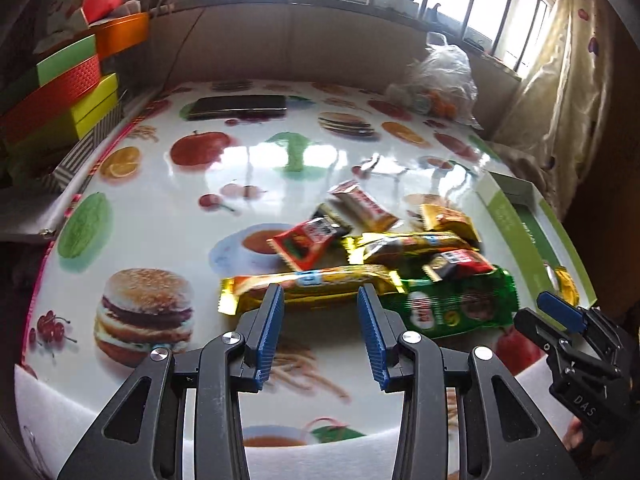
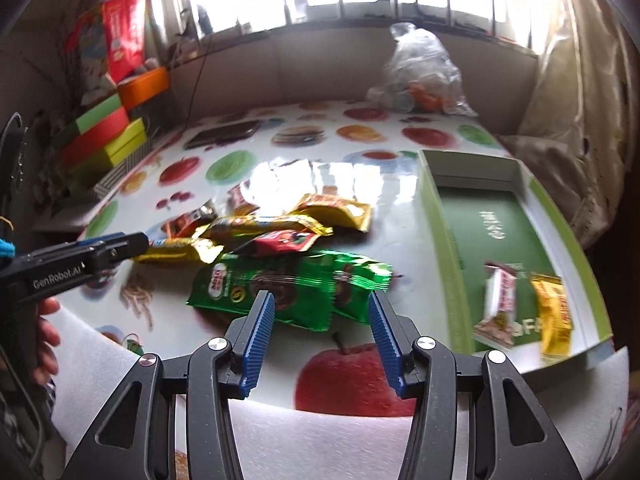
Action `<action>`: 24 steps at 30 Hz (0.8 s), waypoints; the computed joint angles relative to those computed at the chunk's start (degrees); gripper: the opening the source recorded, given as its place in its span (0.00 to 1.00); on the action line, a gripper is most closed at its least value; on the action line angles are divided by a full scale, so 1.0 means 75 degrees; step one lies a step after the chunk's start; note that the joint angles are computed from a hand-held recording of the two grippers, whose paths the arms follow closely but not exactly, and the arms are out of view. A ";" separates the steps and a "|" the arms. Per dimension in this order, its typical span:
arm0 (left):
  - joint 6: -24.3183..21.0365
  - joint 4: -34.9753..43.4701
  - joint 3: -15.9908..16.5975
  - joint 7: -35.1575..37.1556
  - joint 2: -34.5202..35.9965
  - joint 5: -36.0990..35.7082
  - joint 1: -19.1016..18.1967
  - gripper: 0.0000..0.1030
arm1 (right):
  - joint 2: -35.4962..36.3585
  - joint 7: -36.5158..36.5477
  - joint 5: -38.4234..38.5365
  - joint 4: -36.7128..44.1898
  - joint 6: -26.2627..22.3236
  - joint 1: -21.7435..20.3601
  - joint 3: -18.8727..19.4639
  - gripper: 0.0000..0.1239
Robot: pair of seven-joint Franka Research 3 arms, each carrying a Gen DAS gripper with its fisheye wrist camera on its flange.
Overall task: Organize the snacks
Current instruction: 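Move both grippers back over the snack pile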
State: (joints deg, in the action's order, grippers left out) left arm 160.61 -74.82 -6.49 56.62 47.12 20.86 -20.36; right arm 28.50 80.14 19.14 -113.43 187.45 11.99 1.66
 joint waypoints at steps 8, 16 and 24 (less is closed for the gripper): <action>-0.0189 0.0391 -0.0186 0.0521 0.0339 -0.0092 0.0284 0.38 | 0.0493 0.0020 -0.0167 0.0782 -0.0522 0.0405 -0.0408 0.39; -0.0618 0.1200 -0.0373 0.1228 0.0868 -0.0433 0.0359 0.38 | 0.0950 0.0116 -0.0373 0.1575 -0.0998 0.0470 -0.0544 0.39; -0.0828 0.1671 -0.0496 0.2062 0.1145 -0.0608 0.0336 0.38 | 0.1336 -0.0340 -0.0842 0.2282 -0.1539 0.0355 -0.0426 0.45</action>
